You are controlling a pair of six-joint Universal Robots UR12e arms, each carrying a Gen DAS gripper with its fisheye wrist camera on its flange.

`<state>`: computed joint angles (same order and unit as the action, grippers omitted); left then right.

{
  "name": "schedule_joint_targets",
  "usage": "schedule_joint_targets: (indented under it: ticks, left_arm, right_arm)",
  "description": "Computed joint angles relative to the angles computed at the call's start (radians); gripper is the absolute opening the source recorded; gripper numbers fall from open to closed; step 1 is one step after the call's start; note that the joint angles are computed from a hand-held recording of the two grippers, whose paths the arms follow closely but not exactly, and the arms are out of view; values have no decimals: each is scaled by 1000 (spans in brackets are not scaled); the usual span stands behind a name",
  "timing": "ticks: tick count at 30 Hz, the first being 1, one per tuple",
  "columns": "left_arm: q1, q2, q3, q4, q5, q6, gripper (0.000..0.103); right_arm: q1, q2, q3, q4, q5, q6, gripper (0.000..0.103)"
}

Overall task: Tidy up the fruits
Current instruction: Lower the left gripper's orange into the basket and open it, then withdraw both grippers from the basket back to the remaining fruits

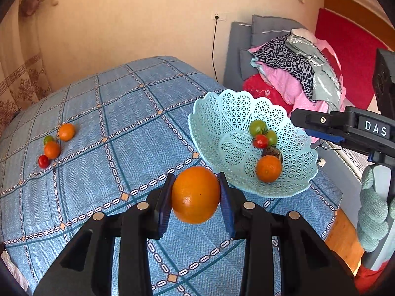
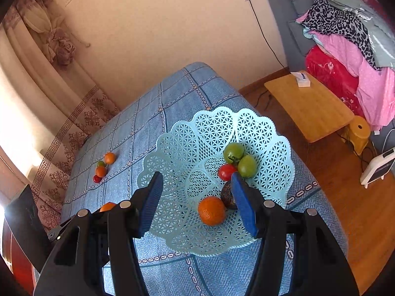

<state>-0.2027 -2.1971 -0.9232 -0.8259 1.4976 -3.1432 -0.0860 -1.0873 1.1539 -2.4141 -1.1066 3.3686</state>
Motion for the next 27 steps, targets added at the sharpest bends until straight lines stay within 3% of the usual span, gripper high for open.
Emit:
schedule_joint_targets:
  ticks: [9, 10, 11, 13, 23, 27]
  left_arm:
    - [-19, -59, 104, -48, -32, 30, 36]
    - [-19, -62, 110, -56, -36, 30, 39]
    - [-19, -63, 113, -60, -40, 27, 53]
    - [-20, -61, 107, -39, -35, 20, 64]
    - [-7, -45, 86, -25, -27, -13, 65]
    - [-1, -40, 79, -15, -26, -32, 70]
  right_arm:
    - [-2, 2, -2, -2, -13, 14, 59]
    - [-2, 1, 0, -6, -18, 16, 59]
    - [-2, 1, 1, -7, -19, 17, 59]
    - [-3, 0, 1, -7, -19, 20, 59]
    - [1, 2, -1, 1, -20, 14, 59]
    - [3, 2, -1, 4, -20, 11, 59]
